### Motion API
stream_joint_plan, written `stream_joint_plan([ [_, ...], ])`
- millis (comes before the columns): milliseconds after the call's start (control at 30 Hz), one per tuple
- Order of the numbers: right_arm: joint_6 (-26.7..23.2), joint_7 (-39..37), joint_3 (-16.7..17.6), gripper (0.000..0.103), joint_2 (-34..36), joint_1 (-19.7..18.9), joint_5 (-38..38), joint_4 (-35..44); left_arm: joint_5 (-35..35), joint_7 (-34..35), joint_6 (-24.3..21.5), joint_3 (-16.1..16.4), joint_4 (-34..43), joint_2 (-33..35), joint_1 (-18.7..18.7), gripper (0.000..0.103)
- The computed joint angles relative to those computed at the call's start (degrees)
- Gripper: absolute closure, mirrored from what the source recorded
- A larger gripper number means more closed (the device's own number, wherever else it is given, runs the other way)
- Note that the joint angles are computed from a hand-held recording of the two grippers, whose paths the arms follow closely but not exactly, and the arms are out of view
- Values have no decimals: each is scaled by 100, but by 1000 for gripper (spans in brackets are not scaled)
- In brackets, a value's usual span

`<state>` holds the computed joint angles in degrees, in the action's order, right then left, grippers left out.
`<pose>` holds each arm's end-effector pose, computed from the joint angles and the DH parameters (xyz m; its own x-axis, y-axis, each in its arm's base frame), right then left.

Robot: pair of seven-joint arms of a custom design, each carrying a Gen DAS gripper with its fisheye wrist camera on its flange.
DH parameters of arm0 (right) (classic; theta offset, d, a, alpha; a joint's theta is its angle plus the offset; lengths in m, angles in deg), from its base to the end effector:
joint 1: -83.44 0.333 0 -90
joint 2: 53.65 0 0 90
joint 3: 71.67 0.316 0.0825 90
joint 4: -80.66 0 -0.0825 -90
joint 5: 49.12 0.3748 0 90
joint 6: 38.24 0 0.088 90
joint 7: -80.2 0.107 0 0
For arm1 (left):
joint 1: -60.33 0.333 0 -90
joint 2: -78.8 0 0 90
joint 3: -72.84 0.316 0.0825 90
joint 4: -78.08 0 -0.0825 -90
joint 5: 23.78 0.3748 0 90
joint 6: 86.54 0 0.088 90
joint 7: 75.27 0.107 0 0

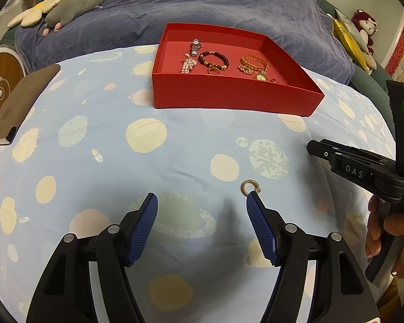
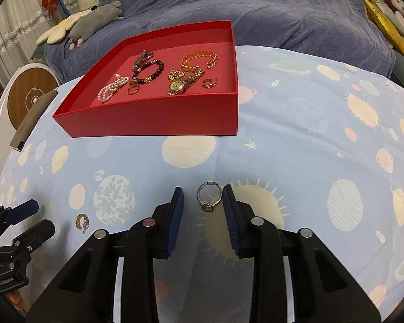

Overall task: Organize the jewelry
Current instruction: 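Move the left gripper to the other gold hoop earring while the right grasps the silver ring, then grasp the gold hoop earring with the left gripper while the right holds the silver ring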

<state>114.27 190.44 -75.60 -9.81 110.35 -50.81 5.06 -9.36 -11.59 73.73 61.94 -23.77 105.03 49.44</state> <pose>0.7091 0.3187 0.3506 0.1370 -0.9833 -0.1197 -0.8425 -0.0521 -0.5361 0.6425 -0.2514 0.3747 -0.1264 -0.9830 0.1329 -0.8478 0.0375 -0.5290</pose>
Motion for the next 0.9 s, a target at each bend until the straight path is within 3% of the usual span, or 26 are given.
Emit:
stream_joint_plan([
  [367,36,-53,20,84,-81,-34,30,-131,89,-11,-60,11,123,108,-116,37],
  [667,264,-244,223,84,-597,-190,310,-897,269,-94,-150,57,426,346,-306,37],
  [900,411,-441,295,84,-958,-288,498,-1403,701,-477,-150,340,689,541,-656,37],
])
